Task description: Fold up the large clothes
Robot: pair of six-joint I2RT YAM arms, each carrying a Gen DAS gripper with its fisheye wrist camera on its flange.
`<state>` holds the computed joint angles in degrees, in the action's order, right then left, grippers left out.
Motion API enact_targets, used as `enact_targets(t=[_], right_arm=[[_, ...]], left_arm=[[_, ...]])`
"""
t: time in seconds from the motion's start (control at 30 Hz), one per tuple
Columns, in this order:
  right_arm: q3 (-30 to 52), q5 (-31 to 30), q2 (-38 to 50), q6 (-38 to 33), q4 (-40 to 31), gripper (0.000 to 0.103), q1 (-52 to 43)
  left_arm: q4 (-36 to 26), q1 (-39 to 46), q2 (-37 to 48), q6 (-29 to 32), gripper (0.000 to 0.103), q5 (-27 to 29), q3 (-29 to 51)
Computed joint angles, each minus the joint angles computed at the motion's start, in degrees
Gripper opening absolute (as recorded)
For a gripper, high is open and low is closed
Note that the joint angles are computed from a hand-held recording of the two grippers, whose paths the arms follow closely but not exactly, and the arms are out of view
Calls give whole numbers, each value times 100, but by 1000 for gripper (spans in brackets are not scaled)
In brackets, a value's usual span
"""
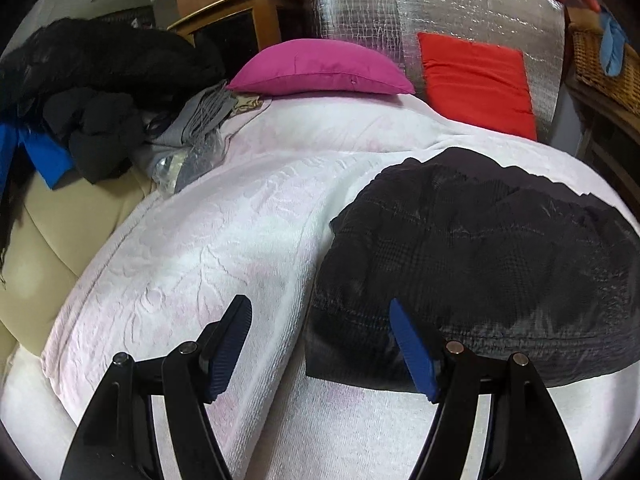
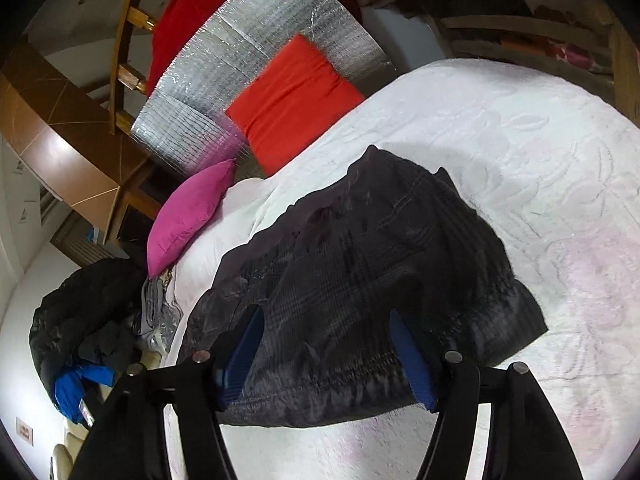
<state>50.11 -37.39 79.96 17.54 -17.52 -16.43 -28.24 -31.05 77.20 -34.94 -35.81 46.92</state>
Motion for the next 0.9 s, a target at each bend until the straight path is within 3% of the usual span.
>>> enact_targets(t=[0.43, 0.67, 0.9], right_arm=[[160, 703, 153, -16, -21, 69, 47], [351, 1693, 391, -335, 96, 75, -219], [1033, 1339, 1528, -1035, -364, 78, -168]], left_arm=[[35, -163, 144, 142, 72, -154, 82], [41, -138, 231, 177, 72, -126, 101], [59, -53, 346, 192, 72, -8, 115]])
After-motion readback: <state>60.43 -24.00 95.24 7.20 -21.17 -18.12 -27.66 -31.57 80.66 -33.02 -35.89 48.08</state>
